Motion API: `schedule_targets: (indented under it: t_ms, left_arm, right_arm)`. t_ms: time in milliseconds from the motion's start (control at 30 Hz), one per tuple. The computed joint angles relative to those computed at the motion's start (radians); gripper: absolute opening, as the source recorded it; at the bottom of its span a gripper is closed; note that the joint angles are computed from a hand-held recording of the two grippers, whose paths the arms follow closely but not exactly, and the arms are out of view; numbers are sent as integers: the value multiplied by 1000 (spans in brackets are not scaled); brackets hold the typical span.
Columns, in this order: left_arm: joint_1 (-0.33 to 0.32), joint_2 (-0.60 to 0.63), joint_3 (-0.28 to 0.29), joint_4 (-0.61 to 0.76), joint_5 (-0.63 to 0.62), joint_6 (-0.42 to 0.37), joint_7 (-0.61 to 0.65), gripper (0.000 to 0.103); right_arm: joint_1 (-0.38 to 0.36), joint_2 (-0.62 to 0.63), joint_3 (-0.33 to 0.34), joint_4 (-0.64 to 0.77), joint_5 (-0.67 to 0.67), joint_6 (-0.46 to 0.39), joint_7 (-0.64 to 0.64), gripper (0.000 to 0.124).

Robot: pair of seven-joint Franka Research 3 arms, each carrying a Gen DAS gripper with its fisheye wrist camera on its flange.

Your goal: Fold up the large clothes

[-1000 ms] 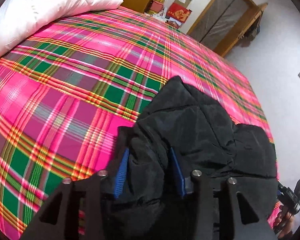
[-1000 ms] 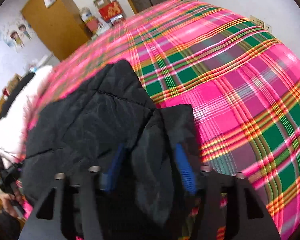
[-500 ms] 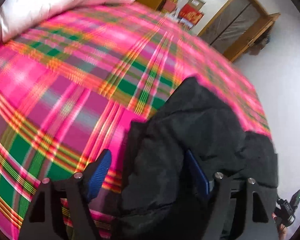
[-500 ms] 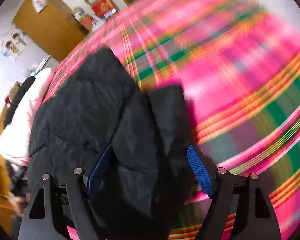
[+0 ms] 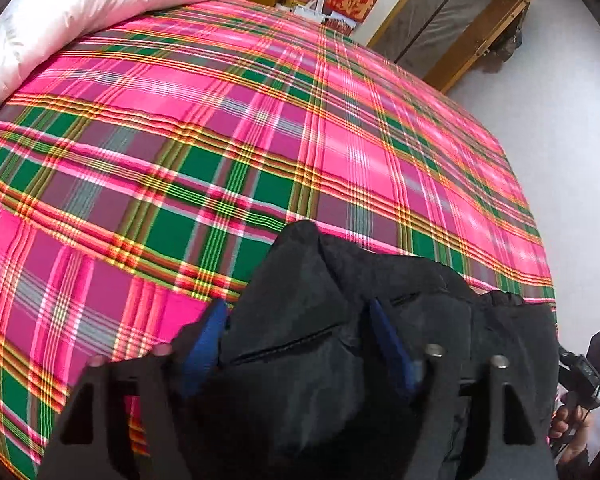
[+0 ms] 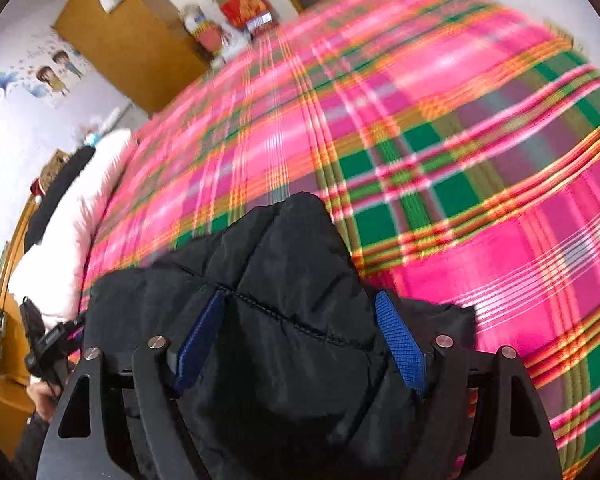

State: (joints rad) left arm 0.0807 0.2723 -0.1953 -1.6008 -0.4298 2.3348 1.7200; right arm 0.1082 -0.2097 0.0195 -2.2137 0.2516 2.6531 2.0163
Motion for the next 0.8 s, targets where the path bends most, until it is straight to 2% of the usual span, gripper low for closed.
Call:
schedule_targets:
  t_ms: [33,67,100,167,233,300,467,667,800]
  left_arm:
    - [-5,-11,-3,-14,4,24,14,48]
    - [-13,-35,-4,-46,13,79,26,45]
    - [-19,-51,-7,-71,12,126,41,40]
    - [-34,-54,-9,-104,22,206,66,38]
    - [-48,-25,0,-100,67,204,22,38]
    - [-60,-13,6,-129,106,256,-15,36]
    - [-53,14,-11,-146,138,317,-47,36]
    - [-57,19,-17,-173,202,373,-91,37]
    - [-56,21,-20,-178,231,387,-110,38]
  right_arm:
    - [-5,-7,6,-4,-33,1,32,25]
    - [-44,-26,48,-15,-135,14,118,16]
    - [-59,-37,61,-27,-189,28,157,15]
    - [-78,-17,74,-21,-253,17,216,14]
    - [-74,24,69,-10,-284,-5,250,14]
    - [-70,51,71,-11,-347,-4,294,14]
    - [-37,95,47,6,-416,-21,329,14]
    - [-23,88,27,-33,-409,37,333,14]
    - [-27,94,37,-29,-461,33,374,14]
